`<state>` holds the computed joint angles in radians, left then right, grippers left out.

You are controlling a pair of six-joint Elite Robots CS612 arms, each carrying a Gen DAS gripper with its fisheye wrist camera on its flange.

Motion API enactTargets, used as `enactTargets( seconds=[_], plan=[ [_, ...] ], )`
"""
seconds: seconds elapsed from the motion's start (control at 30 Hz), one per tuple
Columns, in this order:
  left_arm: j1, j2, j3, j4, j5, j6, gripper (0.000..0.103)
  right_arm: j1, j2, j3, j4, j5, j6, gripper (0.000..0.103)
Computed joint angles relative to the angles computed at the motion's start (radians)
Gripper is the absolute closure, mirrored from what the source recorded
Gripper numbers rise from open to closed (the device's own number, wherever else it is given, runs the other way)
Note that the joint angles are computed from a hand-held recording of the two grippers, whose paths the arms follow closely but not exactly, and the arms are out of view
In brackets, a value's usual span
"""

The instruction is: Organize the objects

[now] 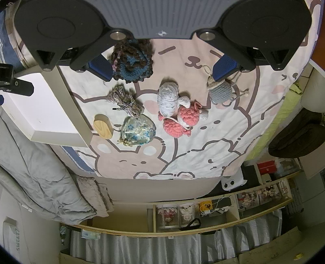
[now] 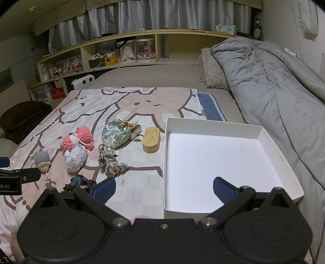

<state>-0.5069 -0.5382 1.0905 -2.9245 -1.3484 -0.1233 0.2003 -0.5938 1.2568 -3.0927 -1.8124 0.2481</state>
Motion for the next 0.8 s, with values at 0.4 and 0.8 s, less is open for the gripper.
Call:
enactTargets(
  seconds=[0.4, 0.8],
  plan=[
    [-0.003, -0.003, 0.009, -0.004, 0.001, -0.003, 0.0, 0.002, -0.002, -0.006, 0.01, -0.001, 0.002, 0.0],
    [-0.004, 0.001, 0.003, 0.001, -0.001, -0.004, 0.0, -0.003, -0.001, 0.013, -0.007, 0.001, -0.002, 0.0]
  ],
)
